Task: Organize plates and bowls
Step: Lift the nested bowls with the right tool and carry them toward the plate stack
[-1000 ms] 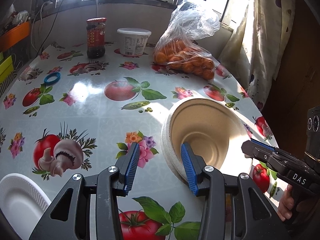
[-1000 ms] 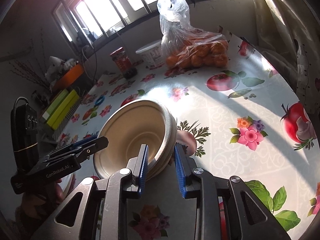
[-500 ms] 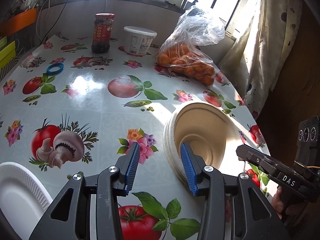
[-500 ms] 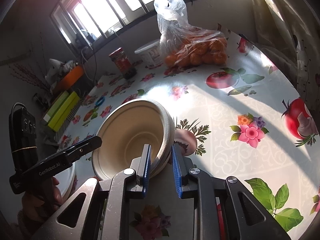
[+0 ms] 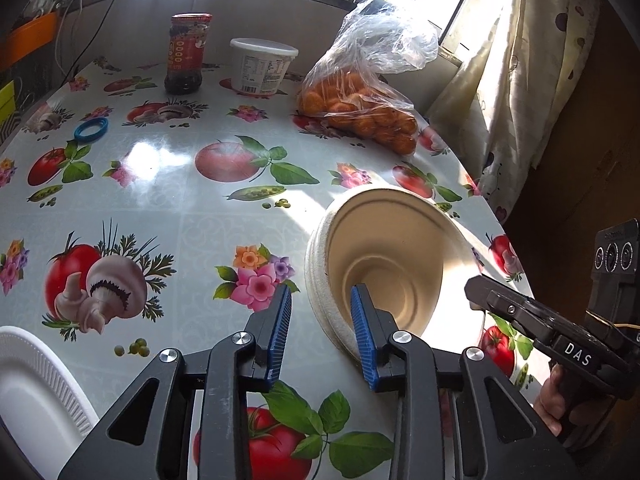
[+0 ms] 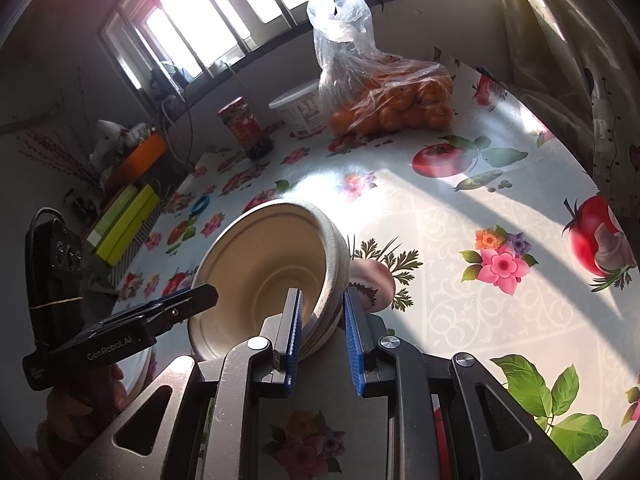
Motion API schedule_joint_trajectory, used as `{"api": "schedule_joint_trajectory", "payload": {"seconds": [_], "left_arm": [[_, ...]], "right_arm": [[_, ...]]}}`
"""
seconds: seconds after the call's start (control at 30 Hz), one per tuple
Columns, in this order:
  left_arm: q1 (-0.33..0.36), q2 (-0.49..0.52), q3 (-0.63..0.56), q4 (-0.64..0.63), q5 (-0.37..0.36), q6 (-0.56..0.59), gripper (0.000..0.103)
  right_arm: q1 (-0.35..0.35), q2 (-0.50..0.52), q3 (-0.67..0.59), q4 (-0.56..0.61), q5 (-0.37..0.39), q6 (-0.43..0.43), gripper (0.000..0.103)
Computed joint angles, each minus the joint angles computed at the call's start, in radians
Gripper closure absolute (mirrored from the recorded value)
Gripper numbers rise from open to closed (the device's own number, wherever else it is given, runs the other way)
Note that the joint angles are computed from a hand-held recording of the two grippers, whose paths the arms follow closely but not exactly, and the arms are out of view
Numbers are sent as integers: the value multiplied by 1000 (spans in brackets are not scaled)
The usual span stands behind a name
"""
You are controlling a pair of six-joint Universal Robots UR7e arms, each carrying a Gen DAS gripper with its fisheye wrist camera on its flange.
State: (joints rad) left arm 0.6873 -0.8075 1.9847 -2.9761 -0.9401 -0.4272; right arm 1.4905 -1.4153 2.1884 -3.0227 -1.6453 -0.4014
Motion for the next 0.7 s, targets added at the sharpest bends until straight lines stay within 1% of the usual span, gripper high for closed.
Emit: {"api": "schedule_joint_trajectory", "payload": {"seconds": [0.07, 0.23, 0.7], "left_arm": [[-4, 5, -4, 4, 3, 6, 80], [-6, 8, -6, 4, 11, 17, 80], [-20, 7, -4, 16, 36, 6, 80]], "right_arm": [[1, 1, -1, -1, -2, 1, 83], [1, 2, -3, 4, 0, 15, 83], [3, 2, -3, -1, -6, 14, 83]]}}
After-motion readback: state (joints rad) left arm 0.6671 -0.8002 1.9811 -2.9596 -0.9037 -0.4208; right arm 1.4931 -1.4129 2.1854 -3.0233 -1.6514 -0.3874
